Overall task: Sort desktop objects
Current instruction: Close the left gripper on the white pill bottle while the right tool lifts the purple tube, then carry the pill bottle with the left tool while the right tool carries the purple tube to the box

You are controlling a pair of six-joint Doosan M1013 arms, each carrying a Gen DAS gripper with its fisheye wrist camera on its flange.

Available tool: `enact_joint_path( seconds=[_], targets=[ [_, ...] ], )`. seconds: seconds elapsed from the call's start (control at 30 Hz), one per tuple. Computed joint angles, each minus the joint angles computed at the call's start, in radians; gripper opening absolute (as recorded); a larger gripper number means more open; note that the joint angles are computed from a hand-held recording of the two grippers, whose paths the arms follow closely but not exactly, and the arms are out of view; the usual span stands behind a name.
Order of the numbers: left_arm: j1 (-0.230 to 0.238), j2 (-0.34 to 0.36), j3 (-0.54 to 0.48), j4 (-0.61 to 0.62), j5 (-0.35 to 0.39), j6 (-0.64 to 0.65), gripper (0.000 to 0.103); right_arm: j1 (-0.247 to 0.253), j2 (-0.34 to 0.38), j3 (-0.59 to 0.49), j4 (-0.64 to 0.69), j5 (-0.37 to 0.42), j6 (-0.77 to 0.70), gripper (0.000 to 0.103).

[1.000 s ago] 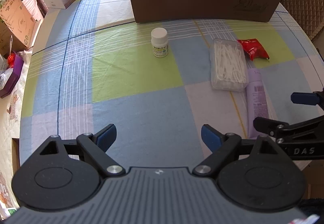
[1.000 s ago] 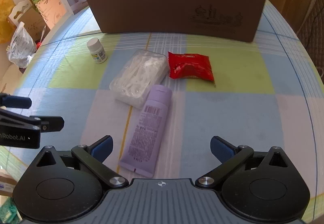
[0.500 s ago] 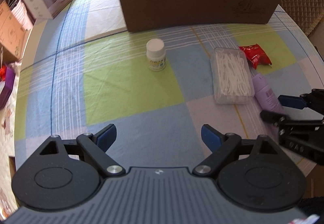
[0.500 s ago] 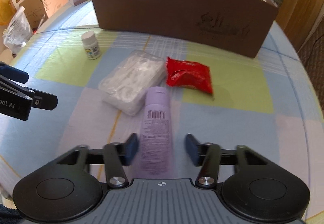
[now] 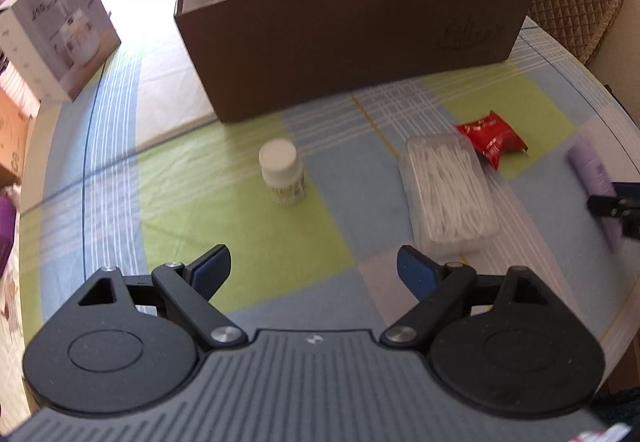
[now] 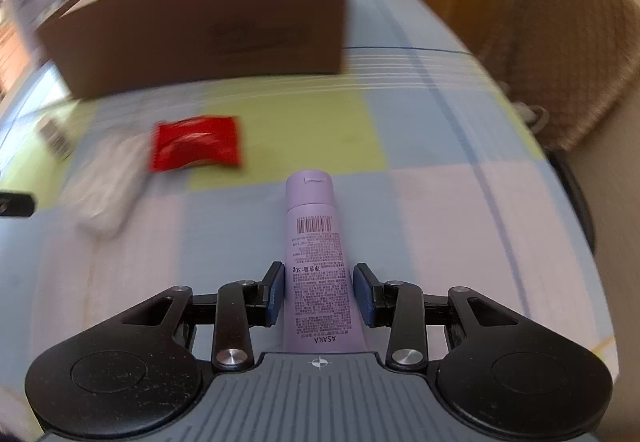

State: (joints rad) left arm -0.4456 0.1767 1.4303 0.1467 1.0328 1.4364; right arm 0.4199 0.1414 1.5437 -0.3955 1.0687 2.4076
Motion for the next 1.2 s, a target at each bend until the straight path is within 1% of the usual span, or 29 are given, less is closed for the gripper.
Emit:
enact_joint_path(
  seconds=[0.07, 0.2, 0.33, 0.37, 0.4, 0.5, 0.57, 0.6, 0.63, 0.67, 0.73, 0.8, 0.87, 1.03, 1.07, 1.17, 1.2],
  targets=[
    [0.003, 0.004, 0.001, 0.006, -0.023, 0.009, 0.087, -0.01, -0.001, 0.001, -0.021, 0.011, 0.047, 0.035],
    [0.008, 0.016, 0.001, 0.039, -0.078, 0.023, 0.082, -0.026, 0.0, 0.004, -0.051, 0.01, 0.088, 0.035],
    [0.021, 0.032, -0.004, 0.034, -0.124, 0.051, 0.072, -0.037, -0.001, 0.004, -0.064, 0.005, 0.101, 0.035],
    [0.024, 0.038, -0.009, 0.03, -0.127, 0.061, 0.067, -0.038, 0.001, 0.0, -0.065, 0.005, 0.1, 0.035],
    [0.027, 0.041, -0.01, 0.023, -0.134, 0.071, 0.065, -0.038, 0.003, 0.0, -0.067, 0.005, 0.1, 0.035],
    [0.036, 0.051, -0.012, 0.003, -0.148, 0.094, 0.053, -0.037, 0.002, 0.003, -0.071, 0.001, 0.103, 0.035],
    [0.042, 0.056, -0.015, -0.017, -0.149, 0.113, 0.039, -0.037, 0.002, 0.005, -0.073, -0.004, 0.104, 0.035],
    [0.044, 0.058, -0.015, -0.025, -0.145, 0.121, 0.035, -0.037, 0.001, 0.006, -0.073, -0.005, 0.104, 0.035],
    [0.046, 0.06, -0.015, -0.033, -0.141, 0.132, 0.026, -0.038, 0.001, 0.006, -0.071, -0.008, 0.102, 0.037],
    [0.048, 0.06, -0.013, -0.037, -0.141, 0.141, 0.024, -0.039, 0.0, 0.006, -0.067, -0.01, 0.099, 0.039],
    [0.049, 0.055, -0.003, -0.043, -0.156, 0.149, 0.023, -0.04, 0.0, 0.006, -0.062, -0.016, 0.098, 0.043],
    [0.049, 0.052, 0.003, -0.045, -0.163, 0.159, 0.023, -0.041, 0.002, 0.006, -0.061, -0.019, 0.097, 0.055],
    [0.049, 0.051, 0.004, -0.044, -0.162, 0.161, 0.023, -0.038, 0.008, 0.003, -0.075, -0.015, 0.095, 0.057],
    [0.051, 0.044, 0.004, -0.051, -0.141, 0.143, 0.023, -0.045, 0.012, 0.007, -0.091, -0.036, 0.089, 0.057],
    [0.051, 0.042, 0.005, -0.051, -0.138, 0.138, 0.023, -0.047, 0.013, 0.006, -0.088, -0.037, 0.081, 0.056],
    [0.051, 0.036, 0.007, -0.052, -0.127, 0.127, 0.023, -0.046, 0.009, 0.01, -0.087, -0.056, 0.046, 0.03],
    [0.051, 0.033, 0.008, -0.054, -0.124, 0.124, 0.023, -0.046, 0.011, 0.006, -0.083, -0.051, 0.034, 0.03]
  ],
)
